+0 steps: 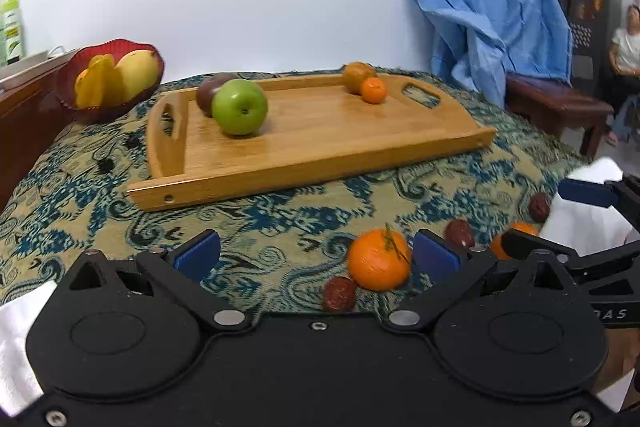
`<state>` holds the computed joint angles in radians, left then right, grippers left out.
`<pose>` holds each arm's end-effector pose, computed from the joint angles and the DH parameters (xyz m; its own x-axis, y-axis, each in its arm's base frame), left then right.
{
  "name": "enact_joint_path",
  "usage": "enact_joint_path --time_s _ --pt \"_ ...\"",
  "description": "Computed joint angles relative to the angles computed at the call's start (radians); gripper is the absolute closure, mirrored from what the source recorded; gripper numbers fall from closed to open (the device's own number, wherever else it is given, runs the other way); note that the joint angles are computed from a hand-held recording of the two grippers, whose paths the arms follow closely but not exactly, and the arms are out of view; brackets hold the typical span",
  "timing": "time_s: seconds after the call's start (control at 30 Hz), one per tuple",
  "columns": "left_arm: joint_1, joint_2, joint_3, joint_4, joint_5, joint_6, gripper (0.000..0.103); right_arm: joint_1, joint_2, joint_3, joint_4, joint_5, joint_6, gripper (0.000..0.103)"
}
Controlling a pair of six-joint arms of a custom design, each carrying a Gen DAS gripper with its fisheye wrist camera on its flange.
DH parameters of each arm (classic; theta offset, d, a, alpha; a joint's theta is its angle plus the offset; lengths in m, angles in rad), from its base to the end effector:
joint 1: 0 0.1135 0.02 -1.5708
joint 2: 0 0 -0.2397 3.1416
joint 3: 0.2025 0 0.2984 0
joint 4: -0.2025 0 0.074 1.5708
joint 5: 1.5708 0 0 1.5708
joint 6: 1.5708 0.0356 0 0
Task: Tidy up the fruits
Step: 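Withdraw both open tools from the tray toward the loose fruits on the bedspread, then grasp a tangerine with the left tool while the right tool grasps an orange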
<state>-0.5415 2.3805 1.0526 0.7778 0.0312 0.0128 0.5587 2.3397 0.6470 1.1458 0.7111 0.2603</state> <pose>0.3555 -0.2151 -0.0478 -0.4411 0.2802 -0.8526 0.5437 0.8393 -0.0054 0.2641 0.1377 -0.0642 -0.4078 -0.0250 -0.9127 0.1822 0.9773 -0.1082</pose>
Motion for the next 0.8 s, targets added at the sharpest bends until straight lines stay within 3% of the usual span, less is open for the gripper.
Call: enact_joint_path --time_s 0.13,0.23,0.4,0.53,0.6,0.7,0.8 --pt "-0.014 0.008 0.006 -0.006 0.001 0.030 0.001 0.014 0.020 0.000 0.019 -0.004 0.014 0.012" --pt "-0.019 0.010 -0.003 0.017 0.010 0.044 0.007 0.021 0.027 -0.005 0.029 -0.018 0.022 0.016" --pt "-0.026 0.005 0.011 -0.037 0.040 0.063 0.033 0.032 0.028 -0.009 0.024 -0.034 0.033 0.023" --pt "-0.029 0.005 0.024 -0.076 0.074 0.070 0.044 0.042 0.030 -0.008 0.021 -0.046 0.032 0.030" --pt "-0.034 0.008 0.031 -0.086 0.072 0.073 0.054 0.043 0.031 -0.006 0.021 -0.055 0.032 0.032" --pt "-0.037 0.014 0.036 -0.085 0.073 0.071 0.061 0.045 0.032 -0.002 0.010 -0.057 0.038 0.035" --pt "-0.039 0.016 0.038 -0.086 0.073 0.078 0.062 0.044 0.028 -0.002 0.004 -0.060 0.041 0.039"
